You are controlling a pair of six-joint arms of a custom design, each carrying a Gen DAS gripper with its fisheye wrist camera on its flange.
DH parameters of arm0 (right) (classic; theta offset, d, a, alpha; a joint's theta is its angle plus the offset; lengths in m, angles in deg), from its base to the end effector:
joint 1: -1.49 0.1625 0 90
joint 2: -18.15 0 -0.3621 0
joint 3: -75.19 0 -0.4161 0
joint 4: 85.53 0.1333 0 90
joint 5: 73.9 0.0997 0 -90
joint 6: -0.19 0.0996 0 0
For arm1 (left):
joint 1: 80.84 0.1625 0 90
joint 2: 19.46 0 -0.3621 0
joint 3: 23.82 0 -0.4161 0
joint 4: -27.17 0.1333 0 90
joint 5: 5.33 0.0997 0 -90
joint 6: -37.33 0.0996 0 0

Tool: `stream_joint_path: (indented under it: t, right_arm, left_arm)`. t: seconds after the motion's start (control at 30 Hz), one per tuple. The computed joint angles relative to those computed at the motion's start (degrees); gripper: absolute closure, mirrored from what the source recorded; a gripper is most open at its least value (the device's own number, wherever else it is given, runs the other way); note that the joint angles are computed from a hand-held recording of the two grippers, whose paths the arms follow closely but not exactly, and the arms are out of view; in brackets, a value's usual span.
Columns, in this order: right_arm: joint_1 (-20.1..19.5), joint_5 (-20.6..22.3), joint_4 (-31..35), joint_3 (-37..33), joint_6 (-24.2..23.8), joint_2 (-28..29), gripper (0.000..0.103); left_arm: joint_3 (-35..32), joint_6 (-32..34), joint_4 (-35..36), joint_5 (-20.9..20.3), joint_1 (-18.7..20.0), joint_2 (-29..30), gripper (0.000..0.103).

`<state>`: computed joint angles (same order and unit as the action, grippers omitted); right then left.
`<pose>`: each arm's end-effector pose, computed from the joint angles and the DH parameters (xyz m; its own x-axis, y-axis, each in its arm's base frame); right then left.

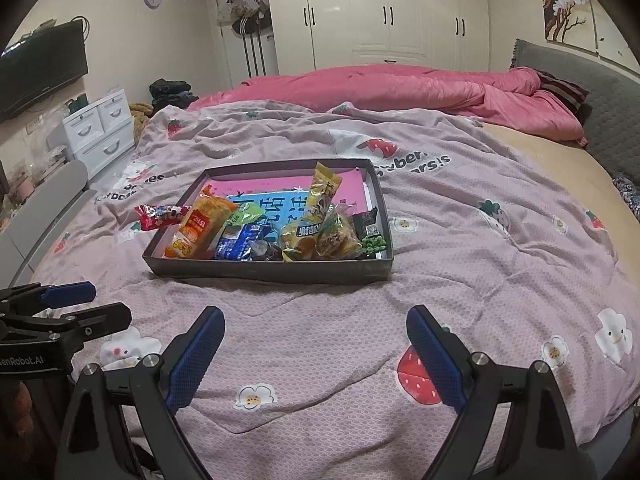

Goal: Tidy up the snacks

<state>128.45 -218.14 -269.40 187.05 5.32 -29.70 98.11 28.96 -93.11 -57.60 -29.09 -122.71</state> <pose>0.3671 -0.4006 0.0561 -0.7537 0.0335 0.6564 -0.4559 0.6928 -0.5588 -0.1104 -0.4538 0.3246 -0.7781 0.2768 -0.5638 0.4985 0.8183 -0.2862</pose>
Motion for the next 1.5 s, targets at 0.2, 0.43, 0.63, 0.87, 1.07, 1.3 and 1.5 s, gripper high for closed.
stream_joint_path:
  t: [0.2, 0.43, 0.63, 0.87, 1.07, 1.3, 1.5]
  right_arm:
    - [0.19, -0.32, 0.23, -0.40, -0.76, 0.51, 0.010]
    - [0.21, -0.11, 0.30, -0.40, -0.98, 0.63, 0.010]
    - [0.27, -0.08, -0.11, -0.57, -1.80, 0.95, 0.010]
    - [0.28, -0.51, -0.56, -0.84, -2.74, 1.32, 0.010]
    - [0.18, -0.46, -0.05, -0.74, -2.36, 1.12, 0.010]
    - [-0.28, -0.16, 0.23, -0.60, -1.65, 0.96, 0.010]
    - [-0.58, -0.05, 0.60, -0.57, -1.49, 0.90, 0.010]
  left_arm:
    - [-0.14, -0.13, 0.15, 0.15, 0.13, 0.32, 0.023]
    - [0.00, -0.19, 0.11, 0.75, 0.23, 0.58, 0.023]
    - [-0.21, -0.53, 0.50, 0.60, 0.46, 0.77, 0.024]
    - [-0.12, -1.39, 0.62, 2.49, 0.33, 0.81, 0.024]
    - [-0.36, -1.84, 1.21, 2.97, 0.32, 1.21, 0.024]
    - [-0.36, -2.01, 1.11, 2.86, 0.20, 1.18, 0.024]
    - [-0.50, -2.02, 1.03, 3.47, 0.42, 1.59, 0.024]
